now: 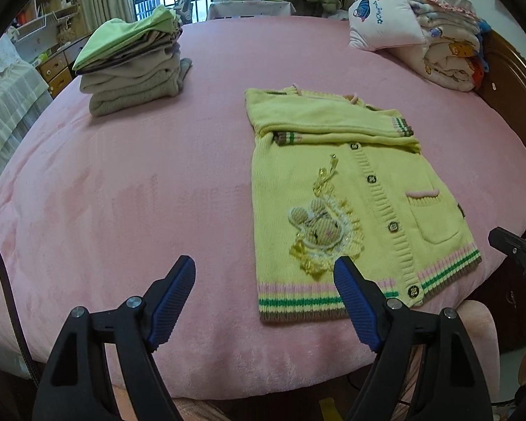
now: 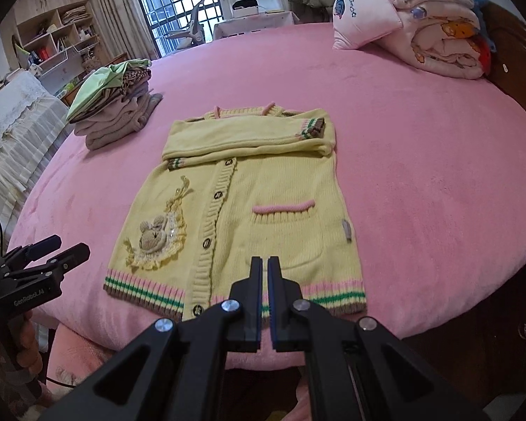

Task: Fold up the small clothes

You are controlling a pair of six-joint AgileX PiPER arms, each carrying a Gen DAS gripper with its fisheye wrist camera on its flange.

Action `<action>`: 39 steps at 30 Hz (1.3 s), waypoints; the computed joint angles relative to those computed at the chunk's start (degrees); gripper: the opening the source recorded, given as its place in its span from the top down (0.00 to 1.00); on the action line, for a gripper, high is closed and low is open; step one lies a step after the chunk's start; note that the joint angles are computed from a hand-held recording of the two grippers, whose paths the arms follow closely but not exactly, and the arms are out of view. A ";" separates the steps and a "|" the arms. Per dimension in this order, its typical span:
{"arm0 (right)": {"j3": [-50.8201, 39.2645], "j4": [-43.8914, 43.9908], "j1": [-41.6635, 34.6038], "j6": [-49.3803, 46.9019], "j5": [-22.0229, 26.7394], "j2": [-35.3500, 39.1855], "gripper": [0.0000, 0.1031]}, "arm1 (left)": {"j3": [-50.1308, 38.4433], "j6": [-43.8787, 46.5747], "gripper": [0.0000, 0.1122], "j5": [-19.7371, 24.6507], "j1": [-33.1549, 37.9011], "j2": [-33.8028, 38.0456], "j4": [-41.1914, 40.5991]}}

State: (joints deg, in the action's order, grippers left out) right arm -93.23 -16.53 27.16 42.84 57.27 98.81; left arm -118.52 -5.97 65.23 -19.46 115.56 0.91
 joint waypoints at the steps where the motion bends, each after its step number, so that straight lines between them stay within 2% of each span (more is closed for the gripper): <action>1: 1.06 0.33 0.09 0.13 -0.25 -0.41 0.90 | 1.39 -0.20 0.29 -0.60 -0.06 -0.48 0.38; 3: 3.65 1.13 -0.02 0.59 -1.77 -1.71 0.66 | 3.69 -0.64 0.29 -1.39 -0.19 -1.30 1.00; 5: 6.51 0.24 0.06 1.96 -3.44 -3.39 0.56 | 5.61 -0.95 0.28 -2.38 -0.20 -2.03 1.21; 9: 8.66 -0.81 -0.74 2.08 -3.41 -4.74 0.56 | 6.05 -2.24 0.25 -2.29 0.14 -1.19 1.38; 17: 13.73 2.85 -5.72 1.29 -6.28 -7.49 0.56 | 3.63 -3.20 0.25 -0.03 2.80 2.34 -4.19; 25: 18.69 7.78 -10.37 -0.28 -10.30 -7.62 0.56 | 7.31 -4.05 0.25 -3.46 5.05 2.04 -7.57; 31: 20.50 13.29 -13.33 -3.60 -13.02 -6.28 0.56 | 6.84 -2.06 0.25 -3.42 5.81 3.61 -10.20; 39: 20.67 15.54 -14.41 -6.23 -14.42 -3.99 0.56 | 6.59 0.72 0.28 -3.82 5.06 5.12 -11.97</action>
